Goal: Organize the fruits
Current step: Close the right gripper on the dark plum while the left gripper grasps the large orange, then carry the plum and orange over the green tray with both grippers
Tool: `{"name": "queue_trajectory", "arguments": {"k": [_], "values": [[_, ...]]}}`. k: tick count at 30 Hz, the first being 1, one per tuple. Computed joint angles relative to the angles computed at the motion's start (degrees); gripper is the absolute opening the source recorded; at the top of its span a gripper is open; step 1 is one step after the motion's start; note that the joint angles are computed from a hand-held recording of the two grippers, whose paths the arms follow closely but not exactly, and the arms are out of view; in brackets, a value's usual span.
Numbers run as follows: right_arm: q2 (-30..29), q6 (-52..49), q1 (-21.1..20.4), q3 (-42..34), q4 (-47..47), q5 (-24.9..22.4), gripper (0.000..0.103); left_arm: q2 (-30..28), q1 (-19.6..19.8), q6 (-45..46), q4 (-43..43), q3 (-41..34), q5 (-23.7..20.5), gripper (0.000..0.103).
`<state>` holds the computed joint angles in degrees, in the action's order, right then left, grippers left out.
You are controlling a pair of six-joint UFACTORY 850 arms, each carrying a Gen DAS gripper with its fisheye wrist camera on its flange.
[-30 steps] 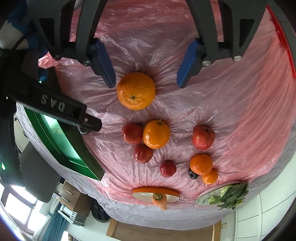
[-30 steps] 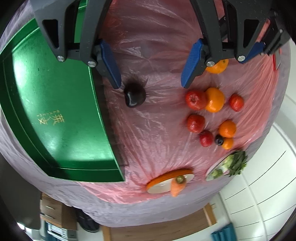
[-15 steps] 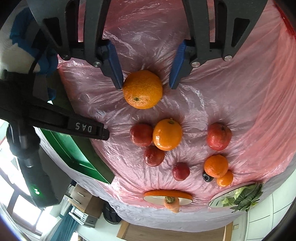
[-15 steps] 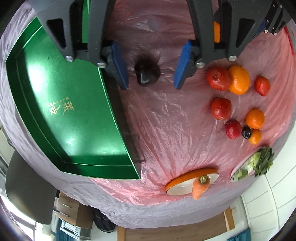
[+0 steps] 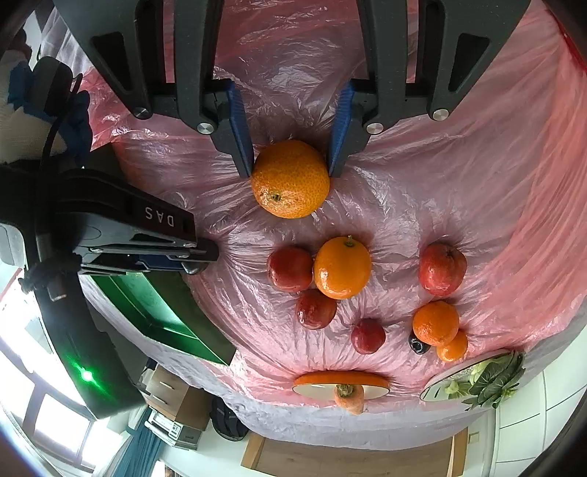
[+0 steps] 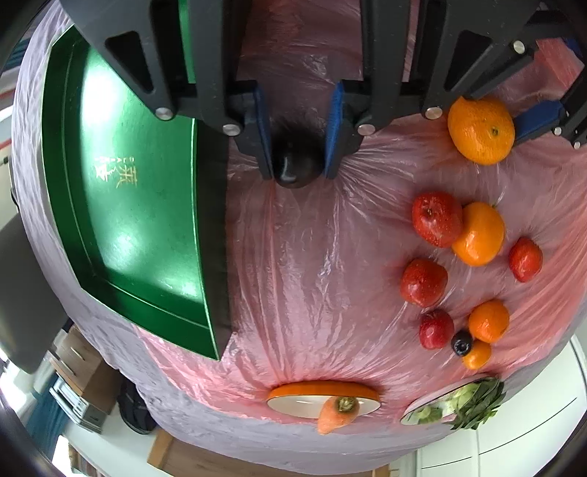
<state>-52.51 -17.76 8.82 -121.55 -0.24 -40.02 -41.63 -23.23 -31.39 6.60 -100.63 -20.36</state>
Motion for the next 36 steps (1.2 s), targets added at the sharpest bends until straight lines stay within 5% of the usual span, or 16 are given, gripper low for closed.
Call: {"name": "queue_trajectory", "arguments": {"k": [18,36], "values": [[4.2,-14.0,-2.4,5.6,18.5,1.8,0.036,1.8,1.7,0.3,-7.8,2.4,2.3,0.034],[14.7,-30.9,-4.3,19.3,34.5,-0.7,0.036,7.9,-1.7,-20.5,12.7,6.2,-4.4,0.034]]}}
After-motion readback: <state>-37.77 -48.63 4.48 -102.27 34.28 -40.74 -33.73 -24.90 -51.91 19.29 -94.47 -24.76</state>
